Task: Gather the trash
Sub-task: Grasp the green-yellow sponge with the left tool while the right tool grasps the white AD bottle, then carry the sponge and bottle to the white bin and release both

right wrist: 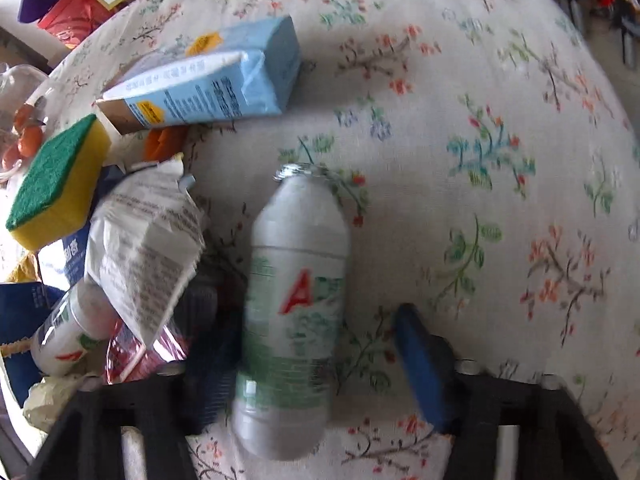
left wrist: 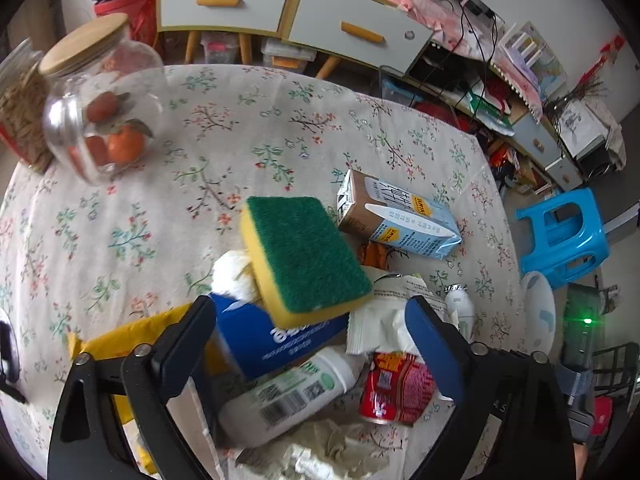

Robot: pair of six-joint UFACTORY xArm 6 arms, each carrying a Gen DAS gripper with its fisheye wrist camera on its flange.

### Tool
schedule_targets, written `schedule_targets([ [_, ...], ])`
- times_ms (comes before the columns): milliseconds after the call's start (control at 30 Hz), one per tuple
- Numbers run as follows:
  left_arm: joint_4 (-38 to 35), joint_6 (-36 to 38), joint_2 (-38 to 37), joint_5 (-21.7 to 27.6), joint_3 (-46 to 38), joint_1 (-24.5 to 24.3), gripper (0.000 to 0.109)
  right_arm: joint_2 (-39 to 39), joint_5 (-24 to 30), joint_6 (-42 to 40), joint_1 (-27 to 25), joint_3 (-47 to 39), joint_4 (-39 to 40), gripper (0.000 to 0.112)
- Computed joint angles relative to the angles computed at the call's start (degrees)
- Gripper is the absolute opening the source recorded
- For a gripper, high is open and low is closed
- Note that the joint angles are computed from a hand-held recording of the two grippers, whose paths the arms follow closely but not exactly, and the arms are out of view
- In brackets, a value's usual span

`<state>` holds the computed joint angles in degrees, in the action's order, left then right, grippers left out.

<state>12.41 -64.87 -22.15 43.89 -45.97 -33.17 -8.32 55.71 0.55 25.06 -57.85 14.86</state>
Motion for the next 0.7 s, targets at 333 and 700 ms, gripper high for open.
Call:
schedule_targets([
  [333,6.19,-1.31,7.37,5.16,-5.19,-1.74,0.067,-0.93,0.02,-0.62,-1.61,-0.55,-0.36,0.039],
  [700,12.21,-9.07,0.22,3.87,-2.15,-3.87,0.061,-7.77,0.79,-2.55,-5.81,2.03,2.25,0.039],
])
